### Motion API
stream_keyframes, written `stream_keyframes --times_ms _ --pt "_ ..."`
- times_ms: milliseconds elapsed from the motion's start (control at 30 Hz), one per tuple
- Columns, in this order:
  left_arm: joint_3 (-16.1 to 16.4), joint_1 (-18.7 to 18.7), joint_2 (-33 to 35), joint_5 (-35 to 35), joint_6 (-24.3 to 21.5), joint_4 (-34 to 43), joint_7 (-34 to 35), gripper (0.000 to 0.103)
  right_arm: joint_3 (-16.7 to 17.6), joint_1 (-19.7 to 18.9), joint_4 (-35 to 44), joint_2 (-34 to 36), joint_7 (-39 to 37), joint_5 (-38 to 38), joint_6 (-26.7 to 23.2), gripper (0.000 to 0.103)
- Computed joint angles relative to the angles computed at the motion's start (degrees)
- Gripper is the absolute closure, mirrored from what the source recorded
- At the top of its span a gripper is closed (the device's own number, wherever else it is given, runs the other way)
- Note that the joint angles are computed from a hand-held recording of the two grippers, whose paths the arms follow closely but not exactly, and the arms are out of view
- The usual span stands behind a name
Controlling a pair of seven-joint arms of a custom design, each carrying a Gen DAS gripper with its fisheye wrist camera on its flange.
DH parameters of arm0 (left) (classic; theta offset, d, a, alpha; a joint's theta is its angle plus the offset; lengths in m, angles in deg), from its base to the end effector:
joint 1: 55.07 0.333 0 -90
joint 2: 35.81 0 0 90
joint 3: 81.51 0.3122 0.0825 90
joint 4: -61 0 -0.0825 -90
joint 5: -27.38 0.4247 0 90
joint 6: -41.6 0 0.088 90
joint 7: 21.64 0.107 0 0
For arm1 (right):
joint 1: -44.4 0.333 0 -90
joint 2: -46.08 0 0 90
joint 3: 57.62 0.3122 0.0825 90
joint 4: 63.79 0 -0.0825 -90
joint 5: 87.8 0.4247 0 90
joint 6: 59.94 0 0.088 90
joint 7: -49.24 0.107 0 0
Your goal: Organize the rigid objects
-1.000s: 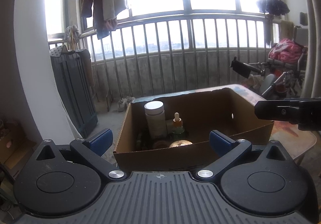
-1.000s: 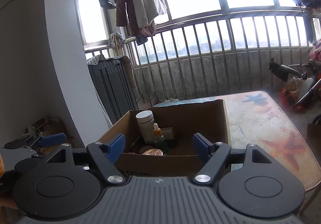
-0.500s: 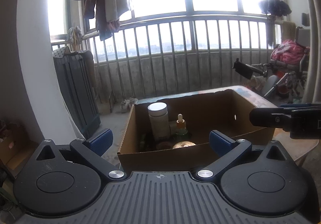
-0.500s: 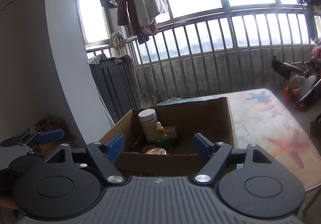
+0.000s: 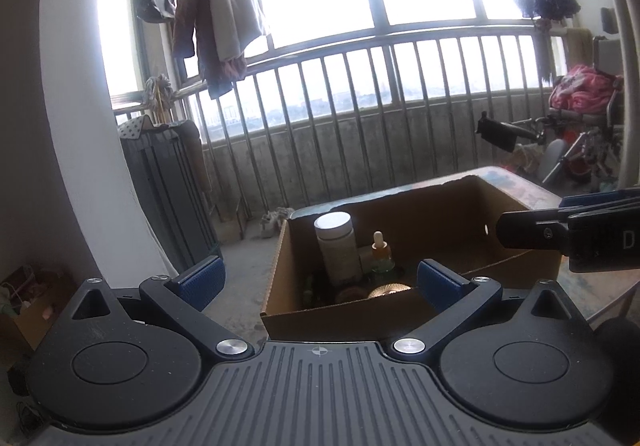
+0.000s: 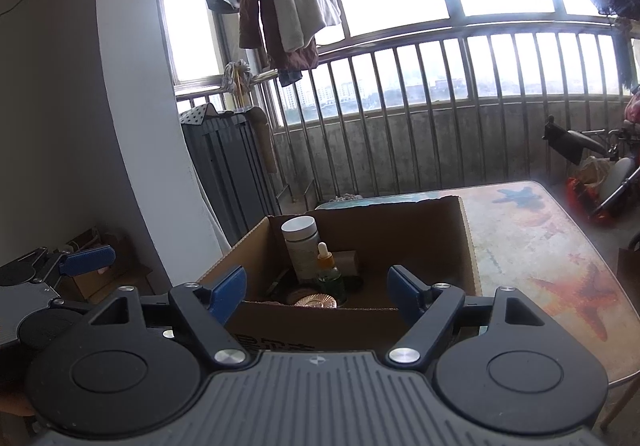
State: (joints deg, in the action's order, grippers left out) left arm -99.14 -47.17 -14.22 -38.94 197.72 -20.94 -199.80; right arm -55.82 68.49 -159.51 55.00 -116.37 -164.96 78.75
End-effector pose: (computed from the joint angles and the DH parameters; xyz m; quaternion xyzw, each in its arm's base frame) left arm 0.7539 -0.0527 0.5640 -0.3004 0.7531 -0.4841 0.3291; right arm 0.6281 0.2984 0.5652 -0.4000 0.7123 -0.4176 0.3977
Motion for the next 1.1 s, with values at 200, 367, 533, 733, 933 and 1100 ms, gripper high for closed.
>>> stream_keyframes --times_ms 200,367,533,733,933,1100 --pt "0.1 0.2 0.1 0.0 -1.6 0.4 -0.6 0.0 0.0 0.1 0.2 0.2 -0.6 0.5 -0.1 0.022" --pt "0.6 -0.1 0.6 2.0 -2.8 0.7 -3.0 0.0 -0.1 0.2 0.4 0.5 -0.1 -0.2 0.3 0.021" --pt "0.4 -0.3 1.2 3.4 -1.0 0.9 -3.5 0.0 -0.3 0.2 1.0 1.2 -0.7 0.5 0.9 0.021" --pt "0.5 -0.3 2.2 6.8 -0.4 1.7 -7.3 0.0 -0.7 0.6 1.6 1.6 -1.4 0.8 0.8 0.021" --pt "-0.5 0.6 1.7 6.3 -0.5 1.0 -6.8 0.0 -0.7 0.9 1.7 1.8 -2.0 1.2 0.3 0.021" --pt "-0.8 0.3 0.9 4.7 1.5 -0.2 -5.3 0.0 -0.9 0.9 1.1 1.2 -0.8 0.6 1.1 0.021"
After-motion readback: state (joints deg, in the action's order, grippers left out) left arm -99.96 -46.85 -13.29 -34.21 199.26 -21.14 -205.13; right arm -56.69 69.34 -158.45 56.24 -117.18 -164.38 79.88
